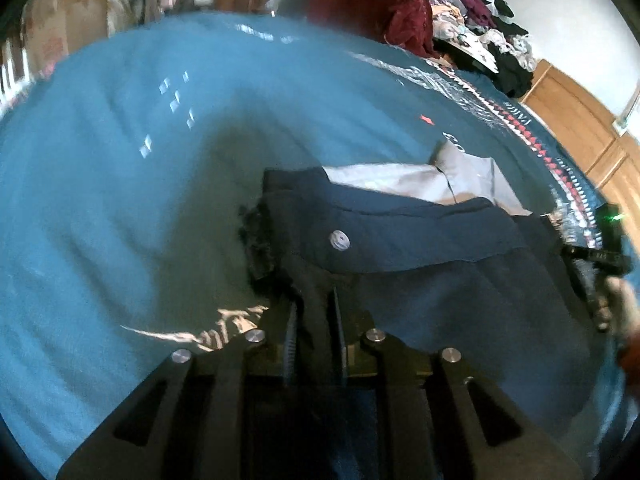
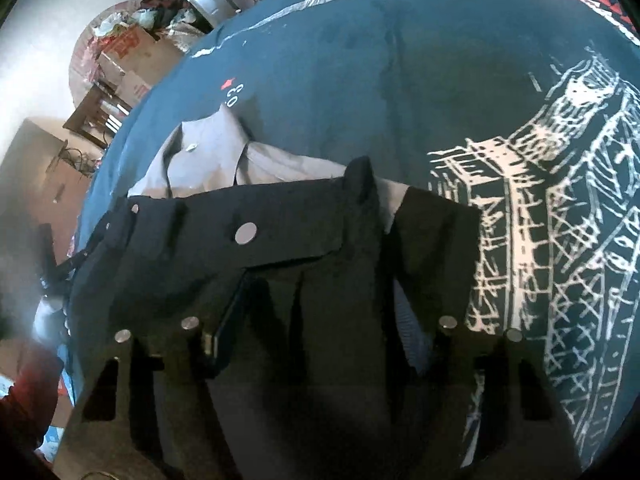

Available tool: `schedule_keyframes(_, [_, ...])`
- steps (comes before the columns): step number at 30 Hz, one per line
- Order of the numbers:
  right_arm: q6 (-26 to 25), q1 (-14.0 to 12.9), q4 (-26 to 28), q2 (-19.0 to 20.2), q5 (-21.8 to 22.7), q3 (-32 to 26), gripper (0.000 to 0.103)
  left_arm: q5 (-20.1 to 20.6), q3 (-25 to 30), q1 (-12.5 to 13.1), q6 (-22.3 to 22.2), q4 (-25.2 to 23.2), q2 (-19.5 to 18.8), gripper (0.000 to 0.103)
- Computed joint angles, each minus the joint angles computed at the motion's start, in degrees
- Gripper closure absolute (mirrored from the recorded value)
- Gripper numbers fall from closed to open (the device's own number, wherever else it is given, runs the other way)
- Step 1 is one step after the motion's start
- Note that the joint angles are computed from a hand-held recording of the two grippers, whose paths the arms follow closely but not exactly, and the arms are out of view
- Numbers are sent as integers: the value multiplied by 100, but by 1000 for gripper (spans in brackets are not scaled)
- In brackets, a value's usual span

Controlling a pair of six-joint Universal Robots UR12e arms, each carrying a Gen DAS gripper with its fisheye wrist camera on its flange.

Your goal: Fold large clothes

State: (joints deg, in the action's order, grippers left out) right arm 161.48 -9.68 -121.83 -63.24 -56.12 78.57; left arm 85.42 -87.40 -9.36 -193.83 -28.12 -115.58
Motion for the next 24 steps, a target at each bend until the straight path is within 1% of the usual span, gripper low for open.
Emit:
schedule_keyframes(1, [100,-19,-299,-76,8,119,95,105,-38,-35,95,160,29,96])
schedule_keyframes(2, [208,-93,-534,-188,256,264,98,202,-67,-70,193,322,65,96])
schedule_keyframes(3, [307,-175,-732,-309,459,405,98,288,-91,-105,276,511,102,96])
schedule_keyframes(5, [440,-303,-1001,-480,625,604,102,384,-91,-150,401,800,127,96])
schedule_keyframes(6, [531,-354,-1088,-527,649,670,102,305,-36,-146,432,836,97,95])
schedule_keyframes(7, [574,-392,-1072,-536,653,687,102,325,47,-143,443,707,42,94])
schedule_keyframes(8, [582,-392,-983,-489,519,646,102,406,177,-137,422,415,-51,90])
schedule_keyframes(9, [608,-368,-897,-423,385,592,102,412,357,-107,344,-114,-181,84])
schedule_keyframes(10, [592,-338,-737,-331,242,514,102,306,449,-66,245,-473,-316,80])
schedule_keyframes(11, [570,-281,-594,-235,22,436,100,186,465,-27,203,-593,-339,79])
schedule_keyframes(12, [534,-248,-403,-163,-92,364,99,132,397,-3,138,-473,-278,78])
schedule_keyframes(13, [467,-223,-255,-130,-198,311,98,287,359,-27,101,-446,-206,78])
schedule_keyframes(14, [477,-216,-347,-181,-297,346,92,682,325,-114,192,-448,-118,77])
schedule_keyframes(15, [513,-189,-552,-295,-540,433,86,1170,223,-222,507,-370,36,76])
schedule_keyframes(16, [468,-164,-882,-476,-760,588,73,1417,93,-298,813,-208,184,76])
schedule_keyframes(17, [371,-166,-1259,-714,-763,824,63,1424,-83,-350,1083,71,350,76])
schedule_keyframes(18, [331,-191,-1556,-975,-538,1095,60,1192,-249,-421,1179,327,510,75])
schedule_keyframes(19, [339,-230,-1668,-1166,-142,1310,56,719,-385,-513,1133,536,623,72])
schedule_keyframes(20, [292,-229,-1540,-1371,458,1556,52,119,-477,-555,1023,704,671,68])
schedule_keyframes(21, [47,-191,-1203,-1489,905,1696,52,-481,-517,-639,892,821,654,65])
schedule_keyframes(22, [-281,-71,-845,-1557,1132,1770,53,-1081,-477,-723,828,737,575,62])
schedule_keyframes(23, [-716,111,-406,-1591,1213,1811,53,-1467,-414,-782,814,544,476,60])
schedule_keyframes(24, [-984,236,-137,-1579,1191,1815,55,-1614,-345,-840,945,189,377,61])
